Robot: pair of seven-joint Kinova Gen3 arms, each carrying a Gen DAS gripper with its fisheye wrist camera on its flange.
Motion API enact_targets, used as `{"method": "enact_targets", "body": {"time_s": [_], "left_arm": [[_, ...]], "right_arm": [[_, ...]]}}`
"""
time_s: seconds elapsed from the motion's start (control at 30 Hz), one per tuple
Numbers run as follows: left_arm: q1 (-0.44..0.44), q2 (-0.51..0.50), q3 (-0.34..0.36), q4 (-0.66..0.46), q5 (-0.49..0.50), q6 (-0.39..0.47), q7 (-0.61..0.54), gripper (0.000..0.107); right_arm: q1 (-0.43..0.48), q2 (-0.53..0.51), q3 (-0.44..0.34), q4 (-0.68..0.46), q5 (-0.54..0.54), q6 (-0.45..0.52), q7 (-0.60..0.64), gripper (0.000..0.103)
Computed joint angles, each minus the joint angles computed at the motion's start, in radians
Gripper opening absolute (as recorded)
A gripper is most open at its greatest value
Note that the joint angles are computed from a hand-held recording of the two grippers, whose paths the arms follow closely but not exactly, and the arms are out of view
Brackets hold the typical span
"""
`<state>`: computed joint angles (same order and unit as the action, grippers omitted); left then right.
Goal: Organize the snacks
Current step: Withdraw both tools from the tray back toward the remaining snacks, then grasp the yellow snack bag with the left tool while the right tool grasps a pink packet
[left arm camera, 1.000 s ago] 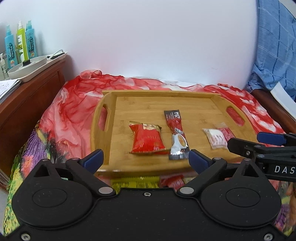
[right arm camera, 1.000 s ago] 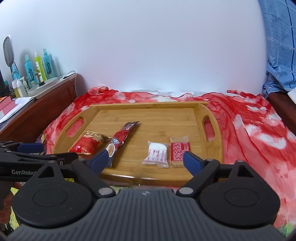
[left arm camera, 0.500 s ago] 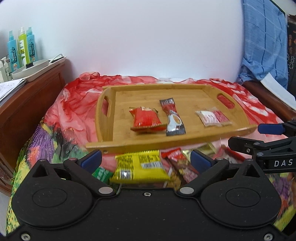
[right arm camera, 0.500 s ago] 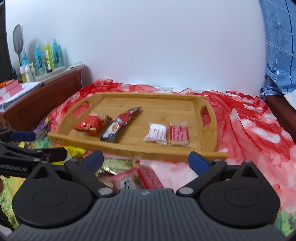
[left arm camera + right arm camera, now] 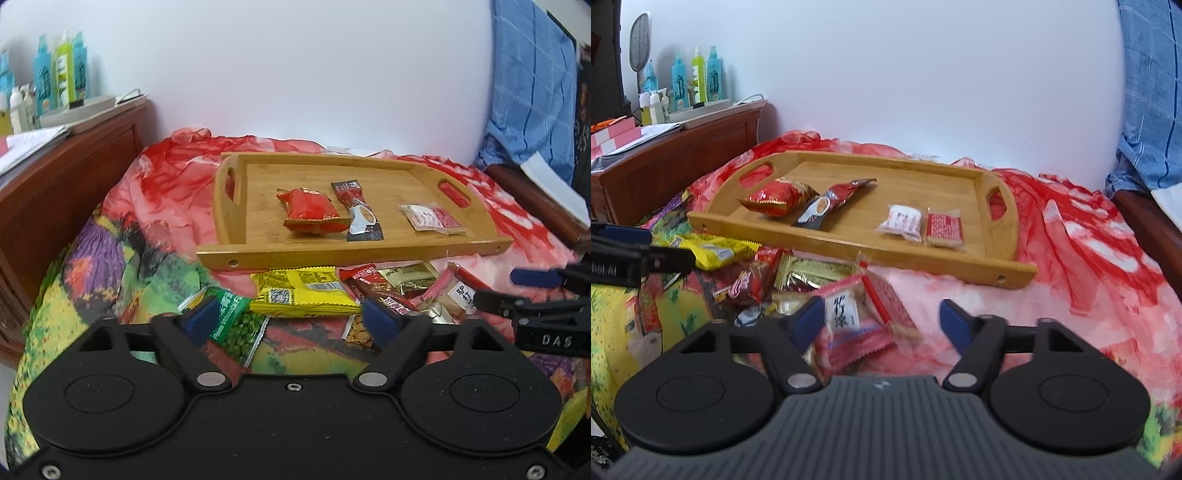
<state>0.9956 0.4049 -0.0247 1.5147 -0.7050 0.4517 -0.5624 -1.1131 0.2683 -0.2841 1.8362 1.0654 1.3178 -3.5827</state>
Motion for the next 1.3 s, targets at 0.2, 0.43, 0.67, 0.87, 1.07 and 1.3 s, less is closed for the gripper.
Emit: {"method": "enact_targets", "body": {"time_s": [0.2, 0.43, 0.67, 0.87, 1.07, 1.3], "left_arm": [[0.002, -0.013, -0.019, 0.023, -0.005, -0.057, 0.016, 0.066], [0.023, 0.039, -0.031, -0.047, -0.035, -0.018, 0.033, 0.079], [-0.007, 0.081, 0.000, -0.107, 0.047, 0.016, -0.061, 0.079], [0.023, 0.114, -0.034, -0.151, 0.052, 0.061, -0.076, 0.065], [0.004, 0.125, -0.011, -0.169, 0.088, 0.072, -0.135, 0.060], [-0.014, 0.112, 0.015, -0.156, 0.130, 0.067, -0.171, 0.054]], "right_arm": [[-0.002, 0.001, -0.006, 0.007, -0.003, -0.023, -0.001, 0.061], [0.000, 0.028, 0.012, -0.017, -0.005, -0.035, 0.052, 0.061], [-0.007, 0.041, 0.024, -0.034, -0.006, -0.028, 0.074, 0.055], [-0.036, 0.051, 0.021, -0.047, 0.005, 0.012, 0.083, 0.043], [-0.049, 0.064, 0.024, -0.080, 0.006, 0.036, 0.186, 0.037], [-0.025, 0.065, 0.038, -0.076, -0.004, -0.017, 0.204, 0.040]]}}
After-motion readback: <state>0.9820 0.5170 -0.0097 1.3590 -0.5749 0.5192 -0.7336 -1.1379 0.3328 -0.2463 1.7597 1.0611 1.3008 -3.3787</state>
